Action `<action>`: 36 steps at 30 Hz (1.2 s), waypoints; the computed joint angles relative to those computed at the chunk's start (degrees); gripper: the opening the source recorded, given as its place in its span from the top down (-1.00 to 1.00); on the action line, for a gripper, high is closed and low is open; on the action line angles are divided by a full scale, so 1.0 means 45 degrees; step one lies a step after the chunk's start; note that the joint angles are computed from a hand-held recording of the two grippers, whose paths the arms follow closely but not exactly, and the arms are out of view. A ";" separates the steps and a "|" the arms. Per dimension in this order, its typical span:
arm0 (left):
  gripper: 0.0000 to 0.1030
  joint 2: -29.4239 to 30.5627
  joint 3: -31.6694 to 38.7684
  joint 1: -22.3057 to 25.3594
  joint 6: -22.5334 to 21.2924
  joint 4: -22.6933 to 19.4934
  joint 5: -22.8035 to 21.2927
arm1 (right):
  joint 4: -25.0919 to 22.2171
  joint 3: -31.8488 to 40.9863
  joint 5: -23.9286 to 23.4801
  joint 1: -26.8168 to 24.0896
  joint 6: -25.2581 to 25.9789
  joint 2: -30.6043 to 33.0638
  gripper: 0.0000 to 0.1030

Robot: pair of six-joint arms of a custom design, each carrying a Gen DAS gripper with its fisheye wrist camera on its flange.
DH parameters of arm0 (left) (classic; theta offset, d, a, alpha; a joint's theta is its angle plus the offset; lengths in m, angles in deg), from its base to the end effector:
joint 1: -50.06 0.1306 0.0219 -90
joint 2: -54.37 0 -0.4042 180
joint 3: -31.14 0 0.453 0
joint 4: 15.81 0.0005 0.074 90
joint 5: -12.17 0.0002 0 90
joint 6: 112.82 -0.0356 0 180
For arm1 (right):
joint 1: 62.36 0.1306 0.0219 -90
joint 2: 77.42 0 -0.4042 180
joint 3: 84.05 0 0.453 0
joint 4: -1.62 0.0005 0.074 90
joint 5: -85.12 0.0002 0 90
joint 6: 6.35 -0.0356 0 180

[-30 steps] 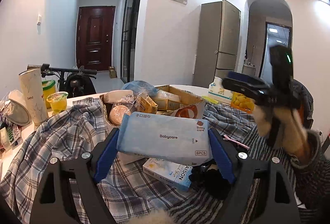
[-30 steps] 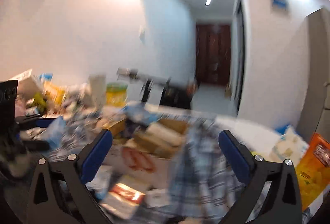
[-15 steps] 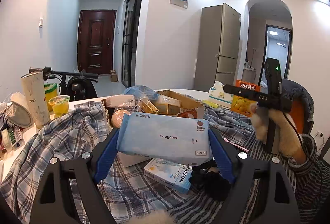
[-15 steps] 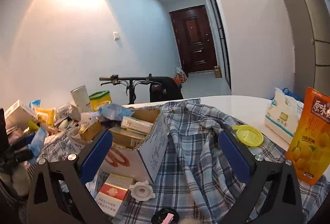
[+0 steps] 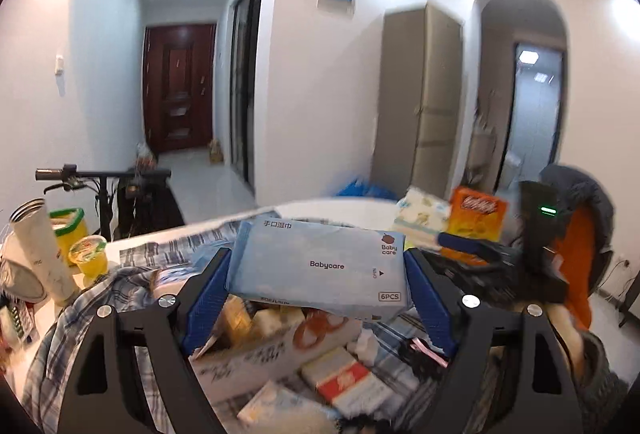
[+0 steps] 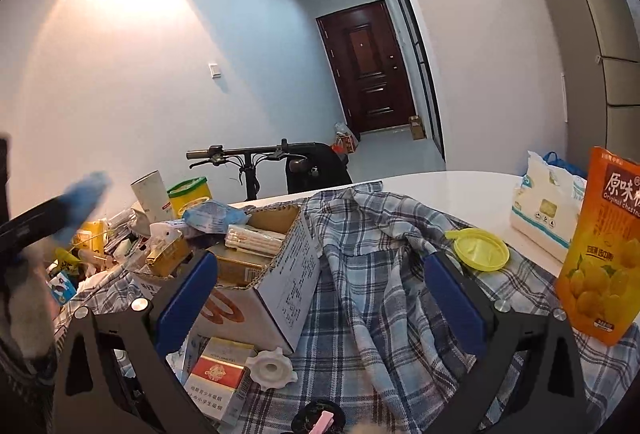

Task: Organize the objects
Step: 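Lower the Babycare wipes pack into the cardboard box and open the left tool, then move the left tool to the RAISON box and grasp it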

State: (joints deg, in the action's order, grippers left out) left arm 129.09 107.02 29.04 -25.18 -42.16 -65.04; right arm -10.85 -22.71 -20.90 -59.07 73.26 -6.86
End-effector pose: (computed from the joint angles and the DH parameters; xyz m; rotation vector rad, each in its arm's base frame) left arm 0.4325 -0.1752 0.4832 0.5500 1.9490 -0.4313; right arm 0.4338 0.0343 0.3990 -0.0650 1.9571 0.4299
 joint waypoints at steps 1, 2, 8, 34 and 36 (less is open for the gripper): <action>-0.65 0.0683 0.0719 -0.0271 0.0093 -0.0616 -0.0485 | 0.0000 0.0001 -0.0008 -0.0009 -0.0013 0.0005 -0.99; -0.65 0.1201 0.1279 -0.0431 0.0236 -0.1132 -0.0758 | -0.0016 0.0003 -0.0003 -0.0007 -0.0024 -0.0006 -0.99; -0.65 0.3476 0.3695 -0.1061 0.0570 -0.3266 -0.2191 | -0.0148 0.0036 0.0077 -0.0014 -0.0101 -0.0007 -0.99; -1.00 0.3762 0.3629 -0.1096 0.1801 -0.2908 -0.3364 | -0.0508 0.0158 0.0245 -0.0101 -0.0230 0.0137 -0.99; -1.00 0.2887 0.3003 -0.0974 0.1552 -0.2267 -0.3145 | -0.0417 0.0129 0.0187 -0.0116 -0.0252 0.0116 -0.99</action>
